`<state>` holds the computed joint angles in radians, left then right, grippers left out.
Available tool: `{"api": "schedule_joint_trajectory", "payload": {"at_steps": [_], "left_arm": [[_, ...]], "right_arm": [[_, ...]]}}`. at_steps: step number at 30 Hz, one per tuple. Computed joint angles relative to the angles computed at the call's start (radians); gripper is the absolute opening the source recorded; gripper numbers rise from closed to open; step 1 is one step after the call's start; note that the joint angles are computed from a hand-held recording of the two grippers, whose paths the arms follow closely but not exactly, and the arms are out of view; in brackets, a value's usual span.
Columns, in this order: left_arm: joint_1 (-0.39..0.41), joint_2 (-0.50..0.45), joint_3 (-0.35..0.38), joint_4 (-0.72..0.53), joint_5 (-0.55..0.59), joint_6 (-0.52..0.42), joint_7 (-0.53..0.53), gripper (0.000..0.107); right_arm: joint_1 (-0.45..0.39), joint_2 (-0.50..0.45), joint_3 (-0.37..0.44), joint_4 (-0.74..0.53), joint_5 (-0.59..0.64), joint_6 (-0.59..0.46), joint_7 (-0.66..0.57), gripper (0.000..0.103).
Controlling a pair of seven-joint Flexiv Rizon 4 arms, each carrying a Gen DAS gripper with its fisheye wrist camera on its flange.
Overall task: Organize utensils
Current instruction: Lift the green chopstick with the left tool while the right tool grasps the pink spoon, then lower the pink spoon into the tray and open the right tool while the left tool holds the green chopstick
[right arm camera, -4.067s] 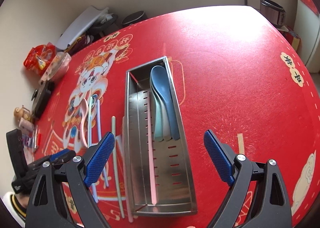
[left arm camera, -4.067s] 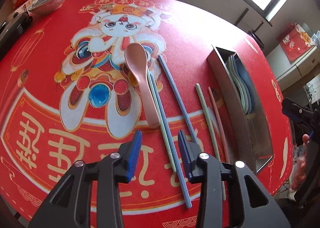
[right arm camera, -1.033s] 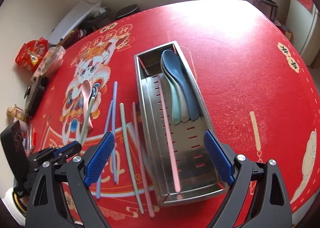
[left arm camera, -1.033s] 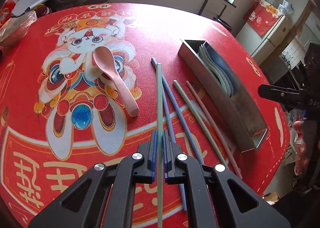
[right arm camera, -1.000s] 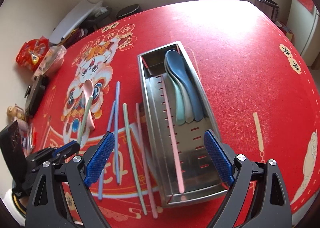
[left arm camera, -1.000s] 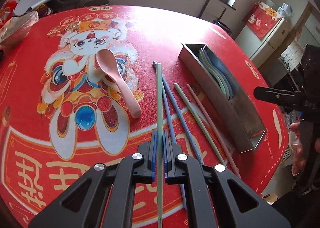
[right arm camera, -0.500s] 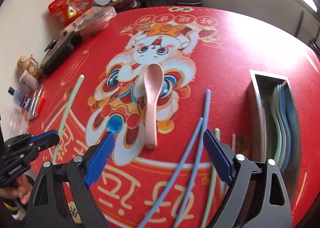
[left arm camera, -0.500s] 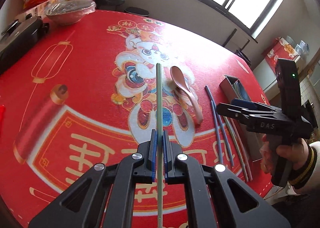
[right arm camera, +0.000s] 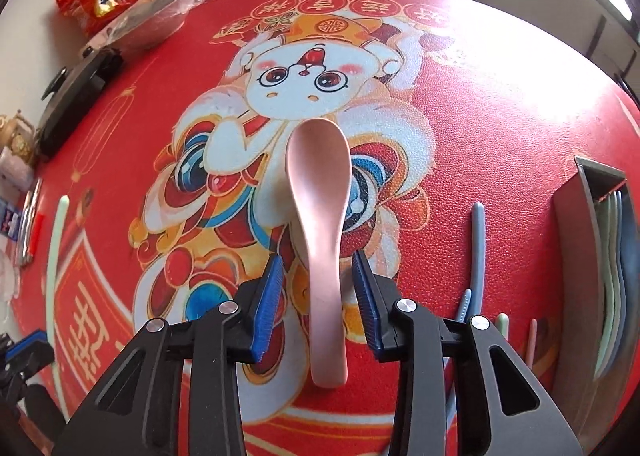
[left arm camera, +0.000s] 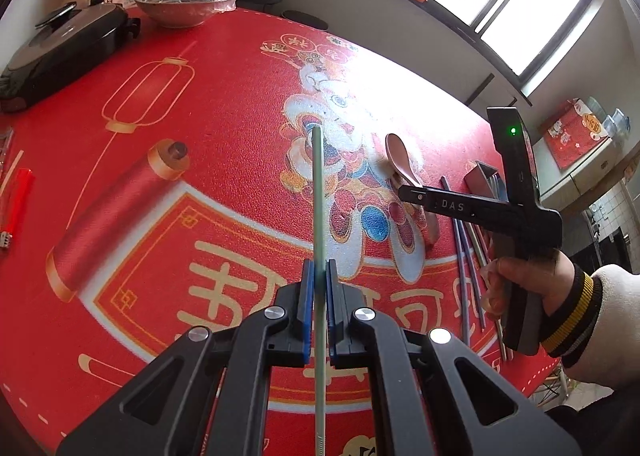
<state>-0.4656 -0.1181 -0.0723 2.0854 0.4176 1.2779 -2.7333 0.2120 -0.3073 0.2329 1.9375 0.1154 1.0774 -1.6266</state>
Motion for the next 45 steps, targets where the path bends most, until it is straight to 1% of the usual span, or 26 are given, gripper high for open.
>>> {"api": "schedule_joint_trajectory", "payload": {"at_steps": [2,7,9,10,15,18,21,26,28,31,36,40,45], "left_arm": [[0.003,-0.001,-0.002,0.005,-0.011,0.005,0.007,0.005],[0.003,-0.009,-0.003,0.004,-0.030,0.013,0.029,0.005],[0.001,-0.014,-0.003,0.000,-0.035,0.014,0.033,0.005],[0.000,-0.018,-0.003,-0.003,-0.038,0.015,0.036,0.005],[-0.016,-0.027,0.001,-0.025,-0.034,-0.002,0.038,0.005],[-0.023,-0.033,0.004,-0.038,-0.028,-0.012,0.029,0.005],[-0.028,-0.039,0.006,-0.049,-0.026,-0.019,0.023,0.005],[-0.039,-0.064,0.002,-0.092,-0.026,-0.039,0.036,0.005],[-0.046,-0.078,0.001,-0.115,-0.028,-0.046,0.049,0.005],[-0.060,-0.103,0.004,-0.153,-0.031,-0.052,0.065,0.005],[-0.088,-0.159,0.007,-0.233,-0.049,-0.059,0.111,0.005],[-0.122,-0.204,0.021,-0.306,-0.057,-0.078,0.133,0.005],[-0.167,-0.253,0.045,-0.388,-0.058,-0.108,0.128,0.005]], "right_arm": [[0.005,0.000,-0.005,0.005,-0.010,0.010,0.009,0.028],[0.014,0.007,-0.014,0.042,-0.052,0.066,0.013,0.025],[0.021,0.011,-0.022,0.057,-0.076,0.081,0.030,0.021],[0.018,0.011,-0.018,0.055,-0.074,0.078,0.031,0.014],[-0.022,0.027,0.021,0.041,0.014,0.042,-0.028,0.014],[-0.046,0.048,0.042,0.036,0.103,0.025,-0.072,0.014],[-0.067,0.080,0.056,0.034,0.200,0.002,-0.138,0.014],[-0.078,0.159,0.049,0.060,0.330,-0.013,-0.284,0.014],[-0.083,0.198,0.036,0.071,0.389,-0.026,-0.355,0.014],[-0.082,0.249,-0.002,0.086,0.448,-0.044,-0.430,0.014],[-0.094,0.297,-0.081,0.093,0.488,-0.061,-0.476,0.014],[-0.125,0.285,-0.133,0.079,0.474,-0.067,-0.464,0.014],[-0.185,0.221,-0.173,0.036,0.389,-0.079,-0.419,0.014]]}}
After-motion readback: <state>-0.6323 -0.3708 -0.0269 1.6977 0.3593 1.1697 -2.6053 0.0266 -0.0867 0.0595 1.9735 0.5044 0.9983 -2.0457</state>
